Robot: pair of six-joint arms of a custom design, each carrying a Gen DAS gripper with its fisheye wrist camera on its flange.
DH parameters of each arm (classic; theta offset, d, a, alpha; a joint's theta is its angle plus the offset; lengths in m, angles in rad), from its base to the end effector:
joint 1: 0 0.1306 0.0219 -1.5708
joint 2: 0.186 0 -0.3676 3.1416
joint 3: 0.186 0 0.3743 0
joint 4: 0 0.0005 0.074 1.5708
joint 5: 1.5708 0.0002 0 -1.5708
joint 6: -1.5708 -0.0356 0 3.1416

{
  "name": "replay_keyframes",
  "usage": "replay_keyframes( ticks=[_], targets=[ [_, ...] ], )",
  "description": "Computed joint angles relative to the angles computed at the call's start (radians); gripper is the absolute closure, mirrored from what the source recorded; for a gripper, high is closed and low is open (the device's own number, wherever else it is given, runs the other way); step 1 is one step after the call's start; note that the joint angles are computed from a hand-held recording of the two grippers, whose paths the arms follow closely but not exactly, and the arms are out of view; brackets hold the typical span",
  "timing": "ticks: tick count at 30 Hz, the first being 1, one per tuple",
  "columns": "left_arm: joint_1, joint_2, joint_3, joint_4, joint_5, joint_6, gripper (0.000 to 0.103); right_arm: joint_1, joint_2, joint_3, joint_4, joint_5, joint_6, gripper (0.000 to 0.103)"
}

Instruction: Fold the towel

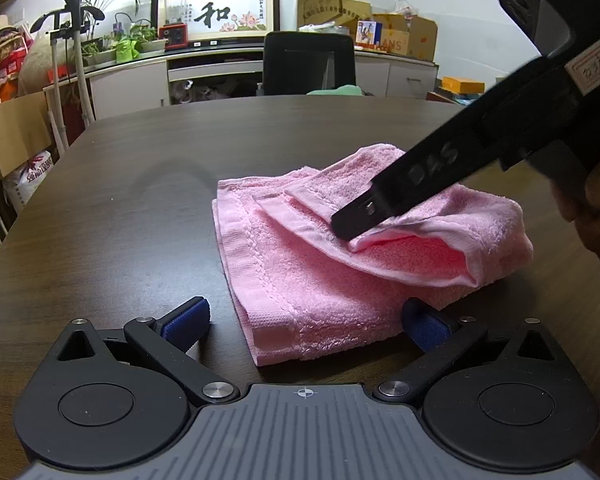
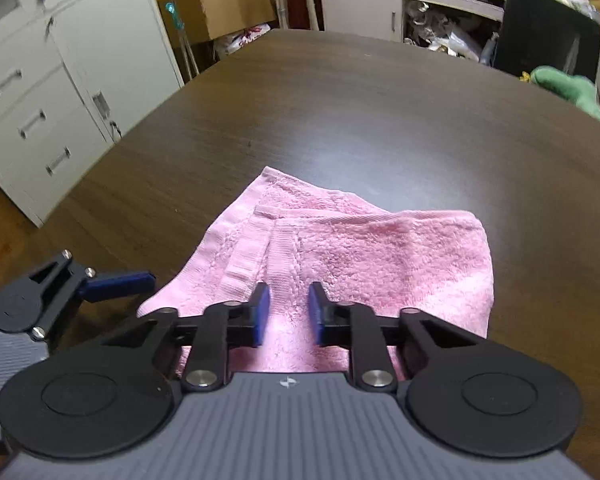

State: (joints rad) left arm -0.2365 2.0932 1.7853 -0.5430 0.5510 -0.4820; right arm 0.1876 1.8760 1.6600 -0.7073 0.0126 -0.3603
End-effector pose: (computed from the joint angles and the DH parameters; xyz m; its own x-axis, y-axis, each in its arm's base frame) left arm 0.6628 -0.1794 0.2177 -0.3996 0.5026 -0.7667 0.8131 0.5806 -0.0432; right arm 0.6160 0.1160 0.2870 -0.7964 0.2076 -0.5680 0.1088 0.9731 0.2032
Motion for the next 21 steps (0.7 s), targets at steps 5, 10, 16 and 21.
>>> replay_keyframes(
  ticks=[5,10,16,21],
  targets=[
    [-0.001,0.001,0.001,0.0,-0.002,-0.001,0.0,-0.017,-0.022,-0.018,0.033,-0.051,-0.031,0.092],
    [-0.002,-0.001,0.0,0.001,-0.005,-0.001,0.0,0.001,-0.008,0.022,-0.039,-0.044,0.0,0.08],
    [-0.003,0.0,0.001,0.0,-0.006,-0.002,0.0,0.021,0.01,0.074,-0.133,-0.03,0.049,0.065],
    [-0.004,-0.001,-0.001,0.002,-0.009,-0.002,0.0,0.045,0.029,0.113,-0.206,0.056,0.113,0.063]
  ],
)
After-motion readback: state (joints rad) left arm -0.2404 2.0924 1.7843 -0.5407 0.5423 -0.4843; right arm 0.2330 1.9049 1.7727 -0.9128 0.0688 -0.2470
